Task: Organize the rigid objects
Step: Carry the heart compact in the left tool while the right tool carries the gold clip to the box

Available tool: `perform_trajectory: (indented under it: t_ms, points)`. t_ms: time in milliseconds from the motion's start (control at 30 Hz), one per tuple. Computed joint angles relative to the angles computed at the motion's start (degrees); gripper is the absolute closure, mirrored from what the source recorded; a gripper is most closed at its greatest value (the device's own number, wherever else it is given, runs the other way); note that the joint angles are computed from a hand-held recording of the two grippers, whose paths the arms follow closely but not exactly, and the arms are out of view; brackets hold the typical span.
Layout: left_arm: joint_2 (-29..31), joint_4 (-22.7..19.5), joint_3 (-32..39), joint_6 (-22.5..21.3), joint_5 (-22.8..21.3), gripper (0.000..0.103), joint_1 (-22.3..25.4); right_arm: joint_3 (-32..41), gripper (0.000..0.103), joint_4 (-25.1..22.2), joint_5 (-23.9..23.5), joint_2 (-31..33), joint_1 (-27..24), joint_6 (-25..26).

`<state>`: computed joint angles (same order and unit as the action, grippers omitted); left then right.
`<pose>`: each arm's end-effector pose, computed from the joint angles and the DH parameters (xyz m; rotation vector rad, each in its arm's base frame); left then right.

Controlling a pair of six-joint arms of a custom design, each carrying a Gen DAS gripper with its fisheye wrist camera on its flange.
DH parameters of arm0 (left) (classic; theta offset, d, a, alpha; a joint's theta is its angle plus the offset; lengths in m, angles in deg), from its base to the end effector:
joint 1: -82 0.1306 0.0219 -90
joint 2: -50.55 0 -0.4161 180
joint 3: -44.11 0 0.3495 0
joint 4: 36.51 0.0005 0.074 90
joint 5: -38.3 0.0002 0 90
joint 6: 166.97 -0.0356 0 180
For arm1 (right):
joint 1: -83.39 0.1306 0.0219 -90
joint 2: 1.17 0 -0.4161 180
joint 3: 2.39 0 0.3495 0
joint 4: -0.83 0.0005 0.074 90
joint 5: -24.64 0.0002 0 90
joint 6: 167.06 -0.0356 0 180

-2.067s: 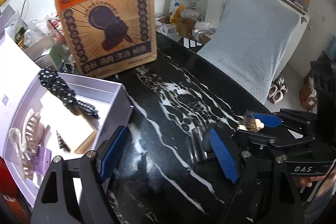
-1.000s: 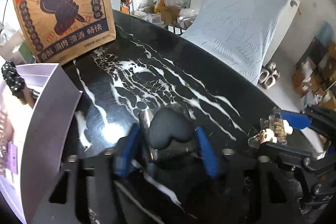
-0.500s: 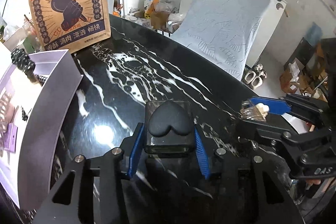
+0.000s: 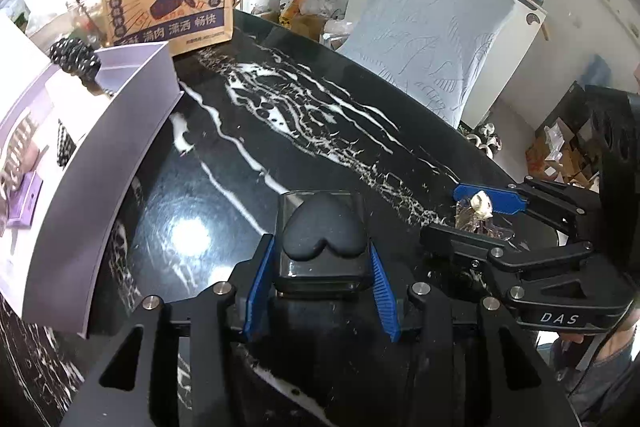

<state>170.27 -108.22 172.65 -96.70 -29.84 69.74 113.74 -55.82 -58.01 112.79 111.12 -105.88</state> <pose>0.6050 -0.1456 0.4502 0.8360 2.4756 -0.4620 0.5365 0.2763 0.4350 0.0760 2.5259 0.2404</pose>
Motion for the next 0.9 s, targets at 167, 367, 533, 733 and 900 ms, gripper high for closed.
perform_trajectory:
  t_ms: [167,367,533,733,900]
  points:
    - [-0.7,0.5,-1.0,-0.2,0.2,0.058,0.7,1.2,0.029,-3.2,3.5,0.4,0.9,-0.7]
    - [-1.1,0.4,-1.9,-0.1,1.4,0.058,1.3,-2.6,0.020,-1.9,9.0,-1.6,2.1,-5.3]
    - [-2.0,1.0,-3.6,-0.2,1.4,0.058,1.5,-3.0,0.039,-1.3,12.2,-1.9,3.3,-6.9]
    - [-2.4,1.1,-4.2,0.4,1.9,0.058,2.1,-3.8,0.040,1.8,8.3,-2.4,3.2,-6.9]
    - [-3.3,2.0,-5.1,0.8,2.0,0.058,2.9,-3.2,0.040,2.4,5.9,-2.1,3.2,-7.7]
